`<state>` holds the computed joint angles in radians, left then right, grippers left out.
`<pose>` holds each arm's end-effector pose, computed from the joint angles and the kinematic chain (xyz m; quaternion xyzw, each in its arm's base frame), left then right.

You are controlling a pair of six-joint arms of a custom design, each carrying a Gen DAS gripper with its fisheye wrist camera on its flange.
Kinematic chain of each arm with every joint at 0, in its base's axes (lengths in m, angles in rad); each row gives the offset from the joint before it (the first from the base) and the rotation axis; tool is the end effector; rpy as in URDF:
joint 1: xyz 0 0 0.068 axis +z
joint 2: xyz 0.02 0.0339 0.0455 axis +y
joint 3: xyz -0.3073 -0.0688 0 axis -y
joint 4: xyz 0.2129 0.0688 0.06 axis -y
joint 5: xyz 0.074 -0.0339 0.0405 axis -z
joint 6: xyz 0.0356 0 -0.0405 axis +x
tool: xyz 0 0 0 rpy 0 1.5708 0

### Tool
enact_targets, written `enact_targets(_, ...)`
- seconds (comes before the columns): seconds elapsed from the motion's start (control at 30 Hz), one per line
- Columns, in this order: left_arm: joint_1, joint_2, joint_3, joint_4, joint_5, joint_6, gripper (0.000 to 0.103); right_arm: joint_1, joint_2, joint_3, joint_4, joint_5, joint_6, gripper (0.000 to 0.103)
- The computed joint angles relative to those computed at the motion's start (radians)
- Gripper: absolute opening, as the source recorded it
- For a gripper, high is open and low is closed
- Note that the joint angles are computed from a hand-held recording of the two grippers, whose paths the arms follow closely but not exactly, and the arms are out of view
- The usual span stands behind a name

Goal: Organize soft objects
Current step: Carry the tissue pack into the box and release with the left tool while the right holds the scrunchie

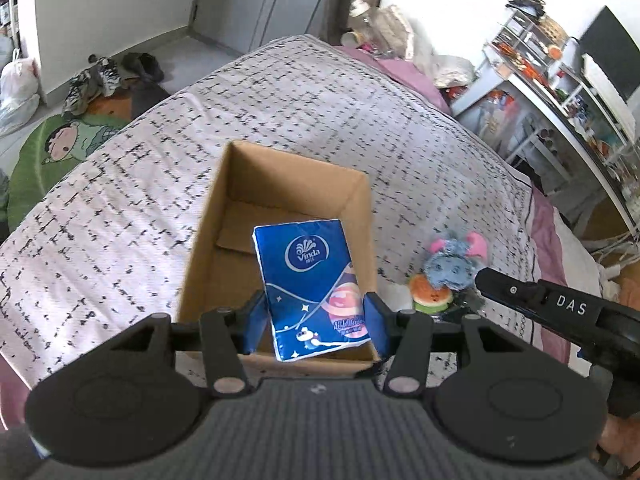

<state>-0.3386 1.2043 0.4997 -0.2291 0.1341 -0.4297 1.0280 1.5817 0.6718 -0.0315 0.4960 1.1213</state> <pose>0.1644 -0.0629 0.2204 -0.0222 0.9475 -0.1761 0.2659 0.1506 0.2168 0.2044 0.1189 0.9173 0.1528 0.3481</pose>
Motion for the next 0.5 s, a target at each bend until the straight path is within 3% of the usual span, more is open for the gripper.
enact_targets(0.2,0.109,0.021,-0.016,0.02,0.063,0.071,0.051,-0.039,0.064,-0.036,0.046,-0.12,0.063,0.011)
enact_targets(0.37,0.153,0.065,-0.029,0.056,0.108,0.105,0.051,-0.046,0.124,-0.057,0.079,-0.166,0.106,0.041)
enact_targets(0.5,0.144,0.093,-0.037,0.084,0.106,0.116,0.051,-0.048,0.166,-0.074,0.119,-0.195,0.136,0.042)
